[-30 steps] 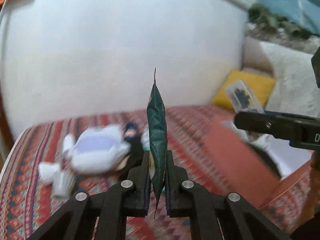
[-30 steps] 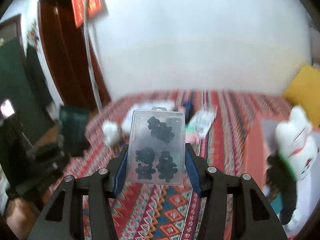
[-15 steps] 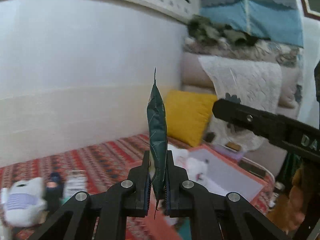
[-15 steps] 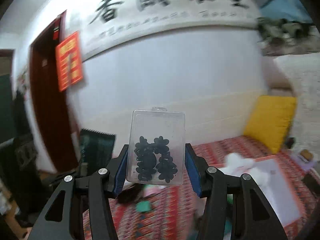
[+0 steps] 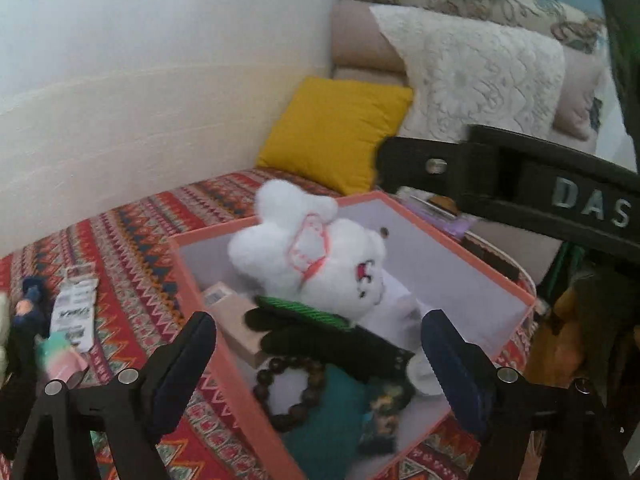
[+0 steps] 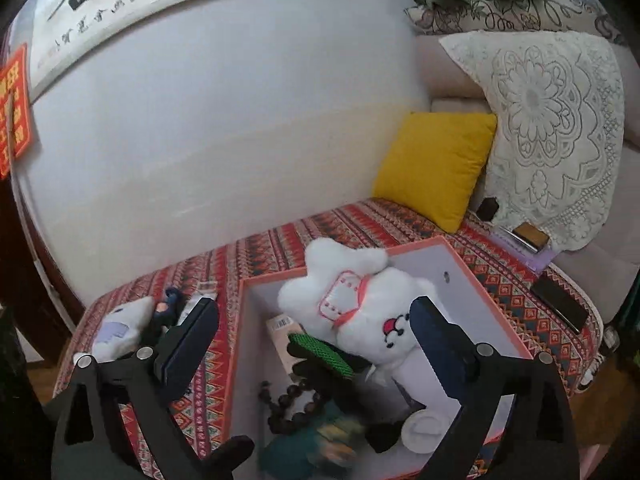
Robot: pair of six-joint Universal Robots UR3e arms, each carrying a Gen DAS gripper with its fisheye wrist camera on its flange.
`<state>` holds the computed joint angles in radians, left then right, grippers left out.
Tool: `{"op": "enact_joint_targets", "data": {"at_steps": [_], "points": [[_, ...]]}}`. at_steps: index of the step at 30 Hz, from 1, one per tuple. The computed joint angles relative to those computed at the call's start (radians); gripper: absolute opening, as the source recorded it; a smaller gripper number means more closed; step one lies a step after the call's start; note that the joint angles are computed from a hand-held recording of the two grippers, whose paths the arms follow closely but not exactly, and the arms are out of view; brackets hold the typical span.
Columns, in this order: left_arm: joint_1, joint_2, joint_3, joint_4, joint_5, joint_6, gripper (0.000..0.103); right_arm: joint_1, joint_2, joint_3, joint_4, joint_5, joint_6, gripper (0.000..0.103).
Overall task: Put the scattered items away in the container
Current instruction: 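Carry the case and packet into the orange box and open both tools, then grasp the white plastic cup with the left tool while the right grasps the black cloth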
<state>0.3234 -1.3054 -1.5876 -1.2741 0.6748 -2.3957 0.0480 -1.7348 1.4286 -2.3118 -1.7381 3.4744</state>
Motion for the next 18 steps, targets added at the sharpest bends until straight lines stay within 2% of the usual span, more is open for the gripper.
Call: {"op": "enact_joint_targets", "data": {"at_steps": [5, 11, 13, 15, 18], "points": [[0.177, 0.049, -0.001, -0.150, -0.053, 0.117, 0.088, 0.081, 0.057, -0.045, -0.022, -0.045, 0.023, 0.101], [0.490, 0.097, -0.017, -0.384, -0.077, 0.369, 0.093, 0.305, 0.253, -0.145, -0.141, -0.161, 0.005, 0.102], [0.575, 0.079, -0.046, -0.347, -0.057, 0.405, 0.094, 0.354, 0.330, -0.202, -0.153, -0.146, -0.003, 0.102], [0.622, 0.015, -0.071, -0.223, -0.003, 0.381, 0.094, 0.384, 0.425, -0.284, -0.129, -0.047, 0.002, 0.102], [0.648, -0.137, -0.086, 0.035, 0.085, 0.323, 0.094, 0.375, 0.578, -0.415, -0.081, 0.208, 0.063, 0.102]]}}
